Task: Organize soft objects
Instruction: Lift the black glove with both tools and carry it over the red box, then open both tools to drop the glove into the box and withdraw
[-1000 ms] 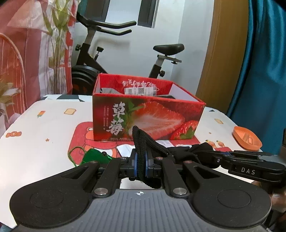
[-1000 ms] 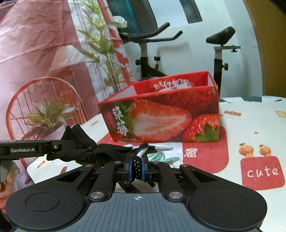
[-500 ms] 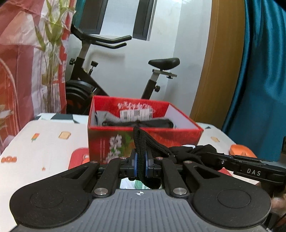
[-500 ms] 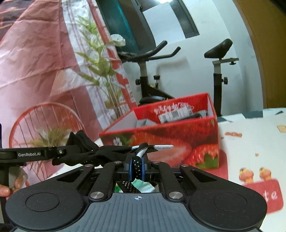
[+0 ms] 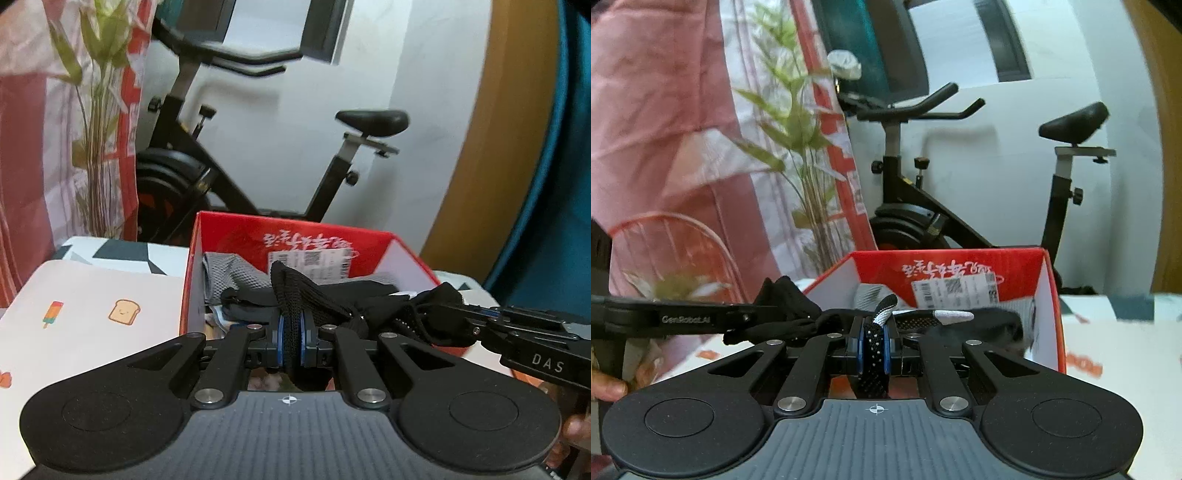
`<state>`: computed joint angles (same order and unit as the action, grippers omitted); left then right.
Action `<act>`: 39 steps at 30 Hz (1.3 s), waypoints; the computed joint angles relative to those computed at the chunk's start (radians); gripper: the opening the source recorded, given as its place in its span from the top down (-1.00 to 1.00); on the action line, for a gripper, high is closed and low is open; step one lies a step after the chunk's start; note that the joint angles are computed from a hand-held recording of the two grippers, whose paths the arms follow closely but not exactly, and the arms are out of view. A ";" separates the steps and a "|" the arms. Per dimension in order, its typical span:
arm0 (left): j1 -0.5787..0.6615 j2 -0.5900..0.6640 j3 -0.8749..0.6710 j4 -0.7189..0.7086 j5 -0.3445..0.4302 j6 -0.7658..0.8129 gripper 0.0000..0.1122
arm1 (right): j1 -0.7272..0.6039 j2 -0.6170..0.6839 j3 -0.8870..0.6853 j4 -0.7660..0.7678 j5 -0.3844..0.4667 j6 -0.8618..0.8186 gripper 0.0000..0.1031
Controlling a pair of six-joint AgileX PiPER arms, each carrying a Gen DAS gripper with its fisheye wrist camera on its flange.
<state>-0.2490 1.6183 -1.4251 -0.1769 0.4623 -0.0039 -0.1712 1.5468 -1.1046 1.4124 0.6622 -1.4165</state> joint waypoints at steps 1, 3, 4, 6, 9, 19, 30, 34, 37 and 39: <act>0.007 0.038 -0.048 -0.007 0.030 0.004 0.84 | 0.014 0.025 -0.036 -0.035 -0.018 0.035 0.83; 0.022 0.112 -0.142 -0.019 0.080 -0.003 0.84 | 0.037 0.097 -0.138 -0.142 -0.037 0.146 0.83; 0.026 0.140 -0.174 -0.020 0.095 -0.008 0.84 | 0.046 0.121 -0.170 -0.178 -0.049 0.181 0.83; 0.030 0.192 -0.241 -0.009 0.115 -0.020 0.84 | 0.067 0.179 -0.251 -0.263 -0.081 0.260 0.83; 0.031 0.243 -0.306 -0.014 0.111 -0.005 0.84 | 0.090 0.224 -0.297 -0.271 -0.172 0.255 0.83; 0.014 0.380 -0.478 0.077 0.268 -0.035 0.84 | 0.136 0.387 -0.475 -0.608 -0.145 0.550 0.83; 0.028 0.488 -0.637 0.085 0.410 -0.025 0.83 | 0.167 0.588 -0.854 -0.959 0.199 0.957 0.82; 0.031 0.448 -0.570 0.050 0.348 0.015 0.71 | 0.177 0.606 -0.918 -1.047 0.266 1.069 0.69; 0.017 0.396 -0.507 0.087 0.307 0.014 0.12 | 0.181 0.546 -0.826 -1.052 0.193 1.046 0.59; 0.013 0.352 -0.452 0.102 0.266 0.013 -0.03 | 0.183 0.503 -0.763 -1.056 0.143 1.040 0.51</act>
